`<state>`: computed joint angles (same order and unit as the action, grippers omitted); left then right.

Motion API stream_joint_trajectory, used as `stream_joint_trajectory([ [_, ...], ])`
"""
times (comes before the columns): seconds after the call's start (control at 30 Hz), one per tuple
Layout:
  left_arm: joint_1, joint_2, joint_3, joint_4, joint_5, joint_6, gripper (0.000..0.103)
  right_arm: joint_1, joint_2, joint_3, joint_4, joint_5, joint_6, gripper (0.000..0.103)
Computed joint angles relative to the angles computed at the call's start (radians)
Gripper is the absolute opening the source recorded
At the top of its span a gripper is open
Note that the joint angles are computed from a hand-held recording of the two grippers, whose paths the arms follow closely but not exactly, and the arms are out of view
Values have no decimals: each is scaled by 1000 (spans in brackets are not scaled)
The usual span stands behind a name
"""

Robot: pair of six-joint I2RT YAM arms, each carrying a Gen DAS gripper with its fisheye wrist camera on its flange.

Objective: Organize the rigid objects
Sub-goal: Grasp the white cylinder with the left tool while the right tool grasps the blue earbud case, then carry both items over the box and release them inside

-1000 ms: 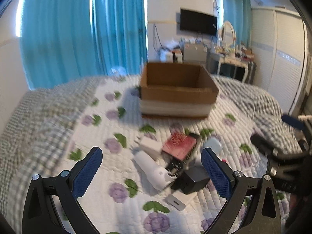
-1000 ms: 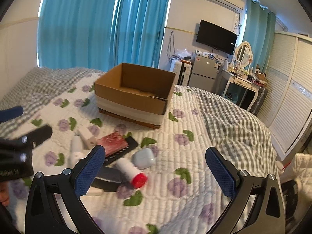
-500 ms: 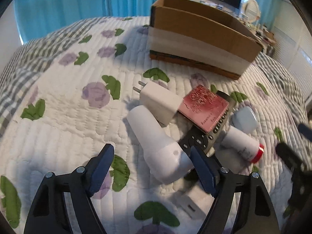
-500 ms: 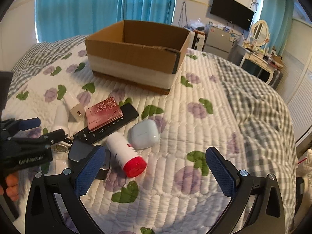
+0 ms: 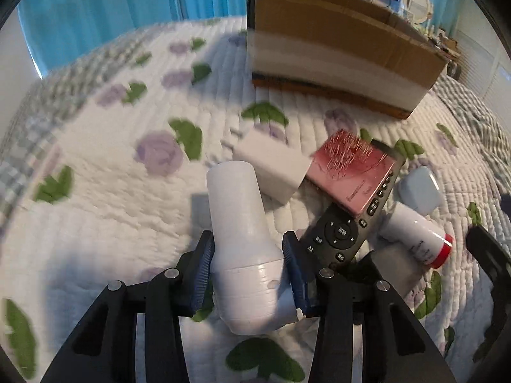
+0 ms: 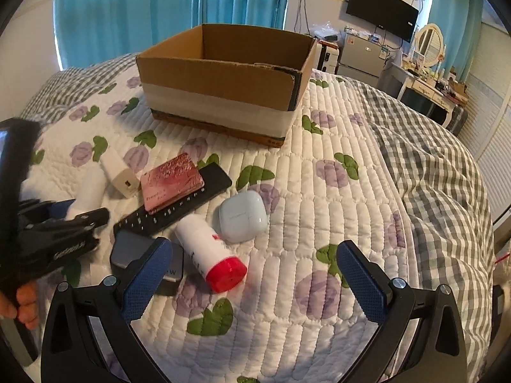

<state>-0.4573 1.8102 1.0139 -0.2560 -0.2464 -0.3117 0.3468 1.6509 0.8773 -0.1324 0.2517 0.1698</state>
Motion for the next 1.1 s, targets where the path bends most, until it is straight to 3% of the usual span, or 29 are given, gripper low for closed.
stream_joint_trajectory([
  [0.1, 0, -29, 9, -15, -9, 8, 44, 3, 94, 92, -30, 25, -29, 102],
  [0.4, 18, -15, 68, -49, -1, 24, 44, -13, 392, 357, -114, 6, -27, 78],
  [0.43, 18, -15, 69, -48, -3, 27, 44, -14, 405, 365, -113, 12, -23, 70],
  [0.47, 16, -18, 70, -49, -7, 29, 44, -11, 419, 373, -116, 29, -24, 56],
  [0.5, 15, -21, 70, -51, -7, 30, 44, -8, 424, 372, -113, 36, -29, 50],
  [0.7, 0, -86, 64, -73, -10, 49, 44, -10, 289, 271, -79, 24, -24, 50],
  [0.83, -13, -158, 94, -121, -5, 85, 44, 0, 157, 252, -130, 21, -44, 50],
  [0.97, -12, -199, 178, -185, 25, 134, 44, -3, 45, 287, -208, -41, -54, 50],
  [1.1, -7, -198, 303, -240, 51, 205, 44, 2, 2, 416, -307, -34, -91, 50],
])
